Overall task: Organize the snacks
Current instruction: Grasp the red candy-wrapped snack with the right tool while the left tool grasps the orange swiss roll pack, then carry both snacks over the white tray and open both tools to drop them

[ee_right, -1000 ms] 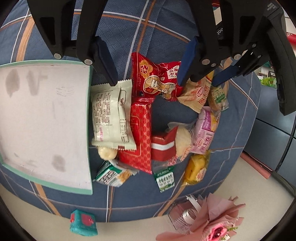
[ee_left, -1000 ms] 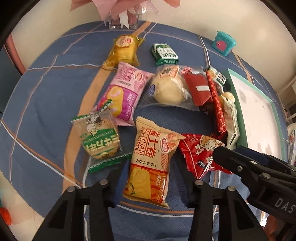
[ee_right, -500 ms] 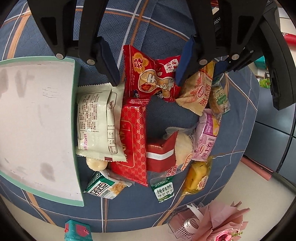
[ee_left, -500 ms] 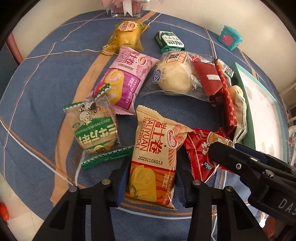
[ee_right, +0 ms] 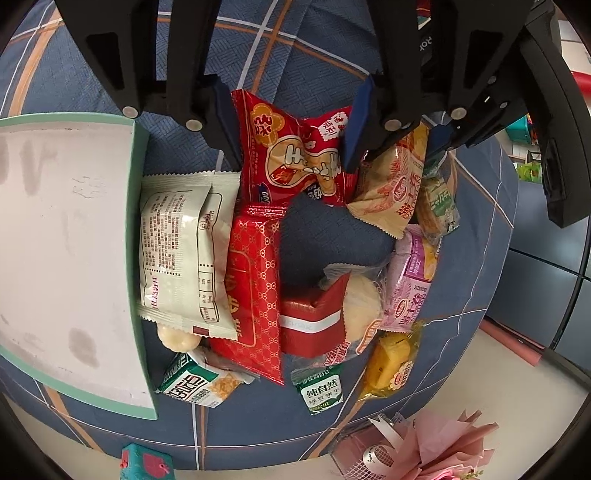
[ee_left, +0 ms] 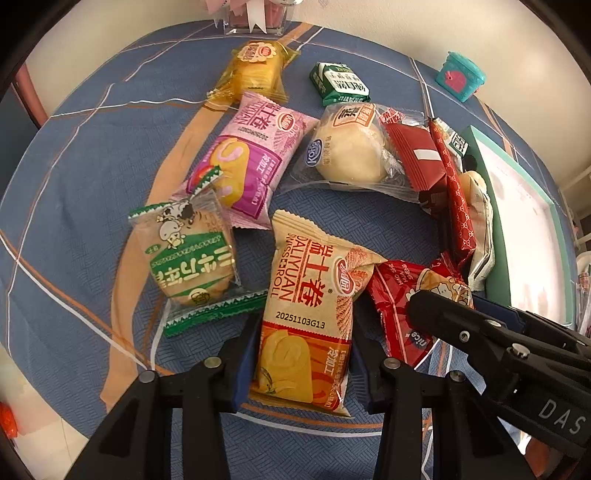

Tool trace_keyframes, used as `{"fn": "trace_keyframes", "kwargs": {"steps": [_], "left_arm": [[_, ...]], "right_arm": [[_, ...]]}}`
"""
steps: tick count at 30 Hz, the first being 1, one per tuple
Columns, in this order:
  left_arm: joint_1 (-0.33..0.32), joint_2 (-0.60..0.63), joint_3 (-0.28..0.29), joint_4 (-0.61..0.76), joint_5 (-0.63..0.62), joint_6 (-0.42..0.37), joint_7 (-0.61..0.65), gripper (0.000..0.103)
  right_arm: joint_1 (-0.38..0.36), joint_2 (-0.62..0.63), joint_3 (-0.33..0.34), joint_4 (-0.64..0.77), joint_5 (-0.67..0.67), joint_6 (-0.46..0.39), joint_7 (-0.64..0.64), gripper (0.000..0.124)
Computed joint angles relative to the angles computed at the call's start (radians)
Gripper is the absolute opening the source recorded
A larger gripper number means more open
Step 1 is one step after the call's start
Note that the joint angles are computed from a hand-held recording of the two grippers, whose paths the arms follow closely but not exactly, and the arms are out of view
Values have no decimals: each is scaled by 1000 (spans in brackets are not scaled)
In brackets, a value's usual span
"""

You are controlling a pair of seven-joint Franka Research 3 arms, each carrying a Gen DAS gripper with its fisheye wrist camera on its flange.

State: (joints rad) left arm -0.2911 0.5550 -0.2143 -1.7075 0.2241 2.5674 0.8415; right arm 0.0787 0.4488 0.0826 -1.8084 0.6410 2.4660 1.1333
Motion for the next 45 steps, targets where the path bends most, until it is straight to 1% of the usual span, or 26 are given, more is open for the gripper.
{"fn": "trace_keyframes", "kwargs": {"steps": [1,4,7,11,18,19,24,27,29,30,34,37,42,45], "left_arm": [[1,-7,0,-6,-2,0,-1,43],[6,-21,1,-21,-1,8,2,40],[0,-37,4,-21,4,-6,-8,40],[-7,-59,14,-35,23,-2,-31,39],[-6,-120,23,-80,52,33,-77,39],[-7,-119,26,-88,60,48,-87,39],[-14,-161,44,-116,100,62,-154,39],[-24,-188,62,-133,143,58,-219,39],[-32,-195,71,-127,179,44,-264,39],[-35,-191,74,-113,193,34,-286,39],[-33,-181,64,-75,216,18,-318,39],[-39,-149,46,-11,215,-8,-292,39],[-62,-84,24,111,193,-34,-230,39],[-88,-11,16,230,172,-54,-187,39]], "right_arm": [[0,-3,0,-2,0,-2,1,51],[6,-13,-4,-12,-9,4,7,51],[2,-24,-4,-23,-3,2,1,50],[-8,-38,-2,-34,17,-4,-16,50],[-31,-84,12,-58,109,-19,-97,50],[-30,-91,11,-63,119,-19,-107,50],[-31,-127,8,-86,180,-18,-161,50],[-35,-142,4,-94,225,-20,-197,50],[-34,-154,-3,-103,244,-7,-207,50],[-30,-163,-9,-112,243,15,-204,50],[-32,-163,-28,-109,246,53,-165,50],[-29,-161,-49,-114,203,118,-97,50],[-25,-148,-91,-120,68,223,70,50],[-59,-133,-98,-111,45,236,141,50]]}}
